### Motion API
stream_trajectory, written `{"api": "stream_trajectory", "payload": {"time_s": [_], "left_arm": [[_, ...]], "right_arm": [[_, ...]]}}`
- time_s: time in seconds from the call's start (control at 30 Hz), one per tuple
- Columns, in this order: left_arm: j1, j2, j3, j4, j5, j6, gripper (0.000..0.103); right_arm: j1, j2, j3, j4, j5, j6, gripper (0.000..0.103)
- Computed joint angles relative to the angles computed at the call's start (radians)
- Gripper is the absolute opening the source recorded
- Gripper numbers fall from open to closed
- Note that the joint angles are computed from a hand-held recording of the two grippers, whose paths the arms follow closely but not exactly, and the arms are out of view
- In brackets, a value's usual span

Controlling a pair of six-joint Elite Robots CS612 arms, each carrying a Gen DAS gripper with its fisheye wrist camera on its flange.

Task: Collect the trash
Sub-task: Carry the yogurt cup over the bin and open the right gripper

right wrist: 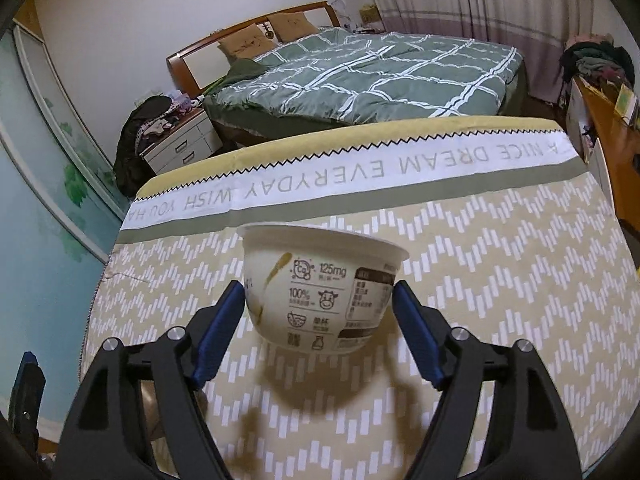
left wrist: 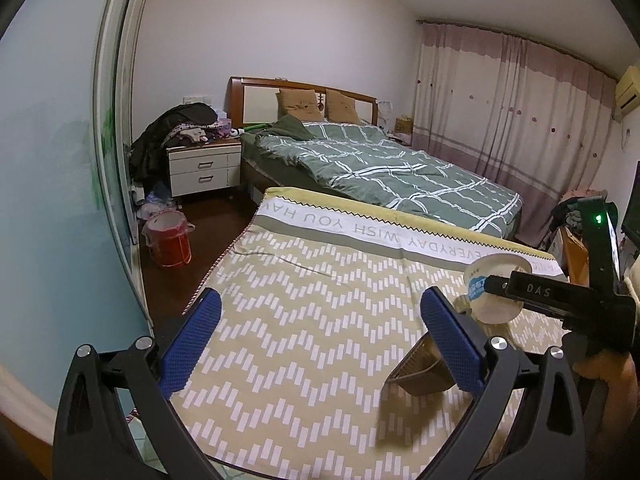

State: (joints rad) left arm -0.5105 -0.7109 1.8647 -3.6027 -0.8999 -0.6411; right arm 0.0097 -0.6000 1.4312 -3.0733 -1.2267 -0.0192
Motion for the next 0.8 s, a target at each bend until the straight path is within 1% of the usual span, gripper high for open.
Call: {"api": "stream_trajectory", "payload": {"time_s": [0.1, 0.23, 0.33, 0.43, 0.53, 0.63, 0.8], "left_arm": [[-0.002, 0.001, -0.002, 0.006, 0.005, 0.001, 0.098], [0.0, 0.002, -0.002, 0.011, 0.003, -0.001, 0.098], [-0.001, 0.003, -0.005, 0.015, 0.003, 0.004, 0.098], [-0.003, 0.005, -0.007, 0.014, 0.003, 0.013, 0.098], [-0.006, 0.007, -0.008, 0.006, 0.002, 0.027, 0.098], [-0.009, 0.009, -0.01, -0.004, -0.001, 0.045, 0.098], [-0.012, 0.016, -0.017, -0.04, -0.031, 0.092, 0.098]], "right_arm": [[-0.006, -0.01, 0.021, -0.038, 0.002, -0.004, 0.071], [-0.026, -0.033, 0.063, -0.093, 0.022, -0.005, 0.071], [-0.047, -0.054, 0.106, -0.157, 0.024, -0.003, 0.071], [-0.078, -0.073, 0.152, -0.227, 0.014, 0.012, 0.071], [-0.113, -0.085, 0.195, -0.299, -0.02, 0.04, 0.071], [-0.15, -0.091, 0.229, -0.36, -0.078, 0.075, 0.072], [-0.216, -0.094, 0.268, -0.428, -0.197, 0.155, 0.072]]}}
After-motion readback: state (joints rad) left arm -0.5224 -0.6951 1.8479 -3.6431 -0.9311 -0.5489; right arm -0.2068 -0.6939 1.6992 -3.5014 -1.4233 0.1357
